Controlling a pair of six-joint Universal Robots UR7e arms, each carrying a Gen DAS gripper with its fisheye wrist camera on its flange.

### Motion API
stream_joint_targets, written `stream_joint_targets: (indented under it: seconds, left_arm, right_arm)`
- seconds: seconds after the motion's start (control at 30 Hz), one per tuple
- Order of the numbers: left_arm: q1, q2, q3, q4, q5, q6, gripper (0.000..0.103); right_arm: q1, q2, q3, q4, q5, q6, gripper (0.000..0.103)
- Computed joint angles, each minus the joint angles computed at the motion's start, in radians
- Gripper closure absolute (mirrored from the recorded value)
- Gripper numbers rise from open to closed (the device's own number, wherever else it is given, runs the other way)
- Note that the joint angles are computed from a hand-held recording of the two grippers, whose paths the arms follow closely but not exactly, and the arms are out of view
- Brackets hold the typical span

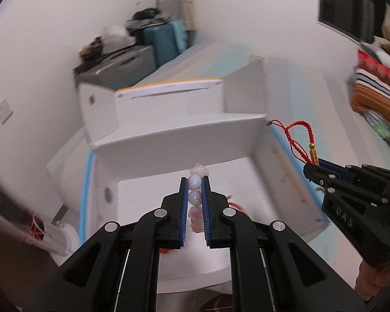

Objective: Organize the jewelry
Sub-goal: 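Lift and carry both held bracelets over the white box, then open both tools to drop the bracelets into the box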

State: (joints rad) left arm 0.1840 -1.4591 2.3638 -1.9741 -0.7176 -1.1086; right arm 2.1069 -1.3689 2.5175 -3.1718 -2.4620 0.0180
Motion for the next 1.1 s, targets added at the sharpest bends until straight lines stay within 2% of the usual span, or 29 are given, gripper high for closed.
stream_joint_targets:
  seconds: [0.23,0.5,0.8,1.0,1.1]
  left_arm:
    - [0.072,-0.101,0.048,0.091,0.001,-0.052,0.093]
    - [0.160,-0.118,0.090,0.061,-0.017,-0.034,0.093]
    - [0.230,-0.073,0.124,-0.033,-0.043,0.017,0.093]
    - [0.236,-0.073,0.127,-0.044,-0.045,0.026,0.093]
    - [0.225,-0.070,0.122,-0.018,-0.039,0.000,0.090]
  right_arm:
    - [0.001,0.171,-0.042,-0.043,0.028,0.022,0.090]
    - [-0.056,0.277,-0.059,-0.027,0.025,0.054,0.090]
    - [-0.103,0.325,-0.046,-0.040,0.033,0.068,0.090]
    - [-0.111,0.329,-0.042,-0.049,0.035,0.061,0.086]
    - [-0.111,0.327,-0.046,-0.043,0.042,0.064,0.083]
